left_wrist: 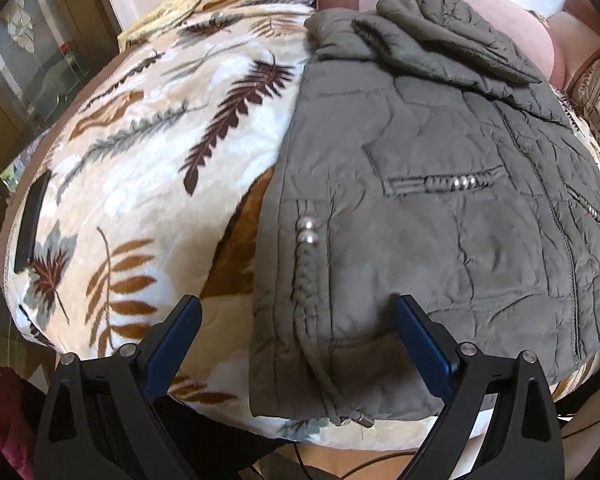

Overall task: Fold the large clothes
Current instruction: 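Move both tools along the jacket to the hem by the beaded pocket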

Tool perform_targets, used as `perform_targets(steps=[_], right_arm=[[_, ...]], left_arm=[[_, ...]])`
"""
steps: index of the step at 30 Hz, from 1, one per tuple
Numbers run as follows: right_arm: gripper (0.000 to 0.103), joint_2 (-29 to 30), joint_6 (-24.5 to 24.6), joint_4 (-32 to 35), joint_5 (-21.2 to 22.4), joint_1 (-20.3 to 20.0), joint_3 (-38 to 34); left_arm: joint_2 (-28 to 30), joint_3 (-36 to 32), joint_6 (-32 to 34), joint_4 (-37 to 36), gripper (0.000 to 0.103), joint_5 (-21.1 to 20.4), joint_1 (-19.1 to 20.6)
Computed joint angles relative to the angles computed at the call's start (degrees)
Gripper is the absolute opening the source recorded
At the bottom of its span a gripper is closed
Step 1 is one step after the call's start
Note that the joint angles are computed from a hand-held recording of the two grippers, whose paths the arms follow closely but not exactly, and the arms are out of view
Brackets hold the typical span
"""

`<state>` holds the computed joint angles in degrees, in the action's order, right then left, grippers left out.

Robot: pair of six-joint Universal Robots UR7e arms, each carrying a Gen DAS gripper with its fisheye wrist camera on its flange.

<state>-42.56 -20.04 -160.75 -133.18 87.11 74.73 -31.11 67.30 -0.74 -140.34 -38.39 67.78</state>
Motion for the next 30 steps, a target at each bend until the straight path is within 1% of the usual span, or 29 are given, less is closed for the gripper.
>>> perform_targets(steps=[5,11,14,18,20,24,27,30], right_arm=[[0.103,-0.10,1.51,2.52,-0.80,-0.64,0.16],[0.103,-0.04,3.28,4.82,-0.99,-1.72,-0.03],[0.103,0.07,4.56,6.25,-0.69,-2.19,-0.48],[0.103,0.66,6.11,9.39,-0.47,-2.73,-1.97],[0.103,0.77,7.13,10.82,0.31,-3.18,-2.62],[0.103,0.49,9.36,14.65,3.65,-4.66,-3.79],[0.103,1.31,8.10,14.56,2.66,-4.54,-4.63],[0.103,2.15,7.87,14.72,1.38,-4.24,-5.41]], left_arm=[[0.36,-0.66,-0.97,1.76,0.097,-1.06,0.87],[0.20,-0.90,-1.74,2.81,0.103,-1.93,1.90],[0.15,-1.37,-2.53,4.24,0.103,-3.43,2.57],[1.18,-3.12,-2.38,6.18,0.103,-4.33,3.16],[1.81,-4.07,-1.74,6.77,0.103,-4.09,3.24],[2.69,-5.25,-0.62,7.31,0.103,-3.80,3.26],[3.08,-5.81,-0.65,8.00,0.103,-3.36,3.18],[3.86,-7.52,-0.48,9.02,0.103,-3.40,3.51]])
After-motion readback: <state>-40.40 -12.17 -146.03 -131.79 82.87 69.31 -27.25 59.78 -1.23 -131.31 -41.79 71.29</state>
